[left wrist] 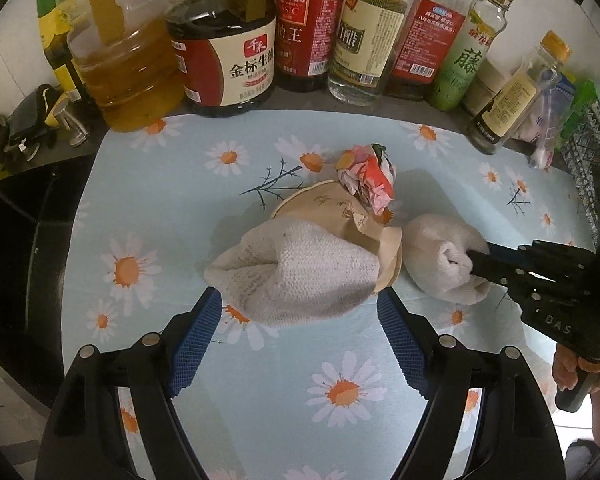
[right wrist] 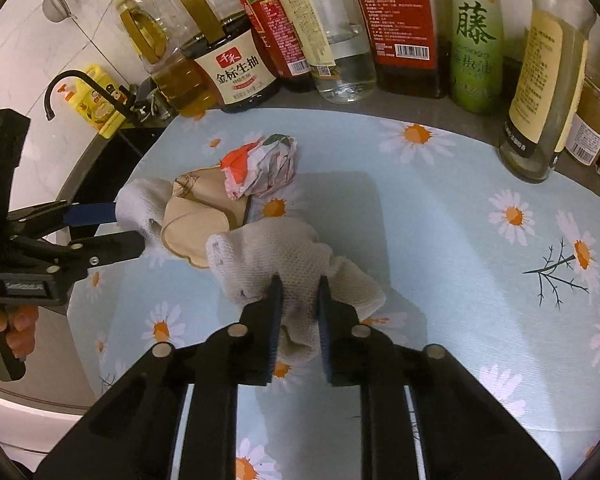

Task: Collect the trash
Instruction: 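Grasp the white cloth with the right tool while the left tool grasps the white tissue ball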

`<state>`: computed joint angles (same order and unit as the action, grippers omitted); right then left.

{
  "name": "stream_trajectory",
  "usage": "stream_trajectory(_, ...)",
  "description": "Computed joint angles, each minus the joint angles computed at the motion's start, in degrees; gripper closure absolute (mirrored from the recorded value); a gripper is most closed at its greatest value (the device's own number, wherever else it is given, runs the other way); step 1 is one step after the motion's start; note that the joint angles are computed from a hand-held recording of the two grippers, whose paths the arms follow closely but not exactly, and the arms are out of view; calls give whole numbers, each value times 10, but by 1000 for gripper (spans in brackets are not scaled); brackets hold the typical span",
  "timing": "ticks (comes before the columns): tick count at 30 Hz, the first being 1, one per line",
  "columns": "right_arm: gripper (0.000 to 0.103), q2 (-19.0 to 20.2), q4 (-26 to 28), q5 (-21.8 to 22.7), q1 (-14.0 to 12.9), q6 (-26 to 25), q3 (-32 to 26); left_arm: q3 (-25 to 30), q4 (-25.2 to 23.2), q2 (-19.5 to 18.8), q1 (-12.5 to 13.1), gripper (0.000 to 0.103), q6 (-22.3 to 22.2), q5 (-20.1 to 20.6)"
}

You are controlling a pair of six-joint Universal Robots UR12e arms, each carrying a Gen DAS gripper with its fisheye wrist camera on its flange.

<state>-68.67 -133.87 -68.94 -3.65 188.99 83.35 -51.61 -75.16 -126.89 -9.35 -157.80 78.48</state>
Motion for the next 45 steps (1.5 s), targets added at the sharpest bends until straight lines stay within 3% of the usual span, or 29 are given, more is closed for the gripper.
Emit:
stream_trajectory(10,88,-28,-35,10,-9,25,31,0,19,-5,-5,26,13,16)
stream_trajectory(13,88,-34,-44,14,-12,33,38,3,17,-7,-4,38,10,7)
stream_trajectory(18,88,-39,-51,18,-13,42,45,10,7,-11,-4,48,14,-2)
stream_trajectory(22,88,-42,-54,19,-13,46,49,8,8,-10,-3,66,18,-8)
stream_trajectory(30,88,-44,-55,15,-11,54,53,2,7,-4,1,82,31,-18)
stream_trajectory(45,88,-49,-49,-14,12,75,49,-47,29,33,23,83,59,-53)
